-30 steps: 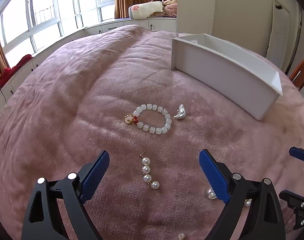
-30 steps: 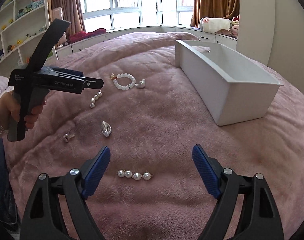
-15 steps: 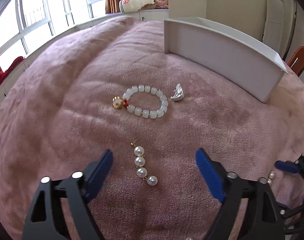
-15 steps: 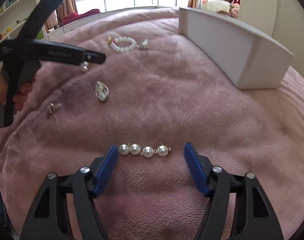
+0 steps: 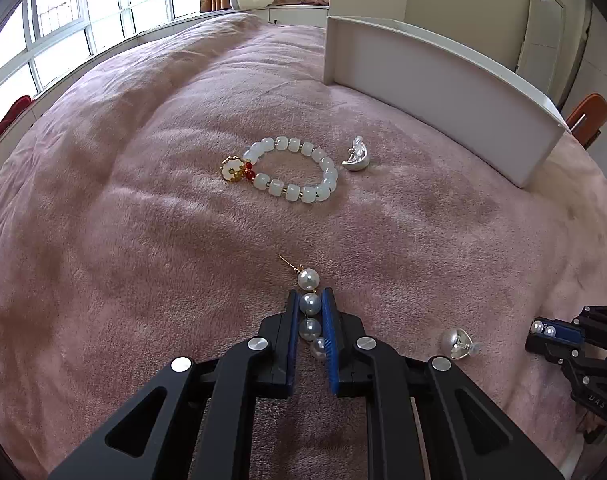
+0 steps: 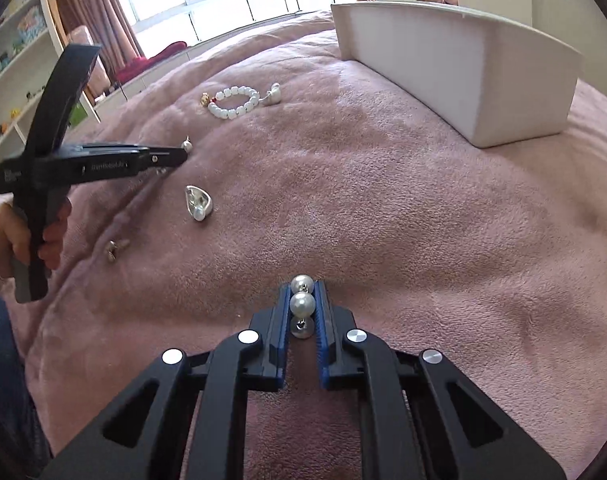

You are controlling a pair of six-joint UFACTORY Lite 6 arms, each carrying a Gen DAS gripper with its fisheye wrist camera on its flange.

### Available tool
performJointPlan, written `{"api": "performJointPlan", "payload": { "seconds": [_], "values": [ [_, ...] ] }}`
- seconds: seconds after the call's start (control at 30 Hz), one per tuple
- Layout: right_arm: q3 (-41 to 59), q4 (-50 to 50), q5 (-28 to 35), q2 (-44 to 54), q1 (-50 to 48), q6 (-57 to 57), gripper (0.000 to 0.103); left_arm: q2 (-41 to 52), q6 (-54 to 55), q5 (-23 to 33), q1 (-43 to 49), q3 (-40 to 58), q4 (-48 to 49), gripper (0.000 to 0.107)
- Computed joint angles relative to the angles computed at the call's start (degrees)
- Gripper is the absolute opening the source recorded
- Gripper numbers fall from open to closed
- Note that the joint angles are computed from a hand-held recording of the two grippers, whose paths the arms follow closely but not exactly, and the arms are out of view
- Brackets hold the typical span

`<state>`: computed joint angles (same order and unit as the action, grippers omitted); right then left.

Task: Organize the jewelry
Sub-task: 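Grasp the pearl drop earring with the right tool while the left tool grasps another pearl earring, then carry both pearl earrings over the white tray and open both tools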

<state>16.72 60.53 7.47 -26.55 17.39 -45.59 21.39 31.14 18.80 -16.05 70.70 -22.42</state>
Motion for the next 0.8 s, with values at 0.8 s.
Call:
{"api": "performJointPlan", "payload": {
  "seconds": [0.8],
  "values": [
    [23.1, -5.12, 20.23, -2.17, -22.5, -1.33, 0.012, 11.24, -13.83, 17.81, -8.59, 38.8, 9.2, 0.016]
  ]
}}
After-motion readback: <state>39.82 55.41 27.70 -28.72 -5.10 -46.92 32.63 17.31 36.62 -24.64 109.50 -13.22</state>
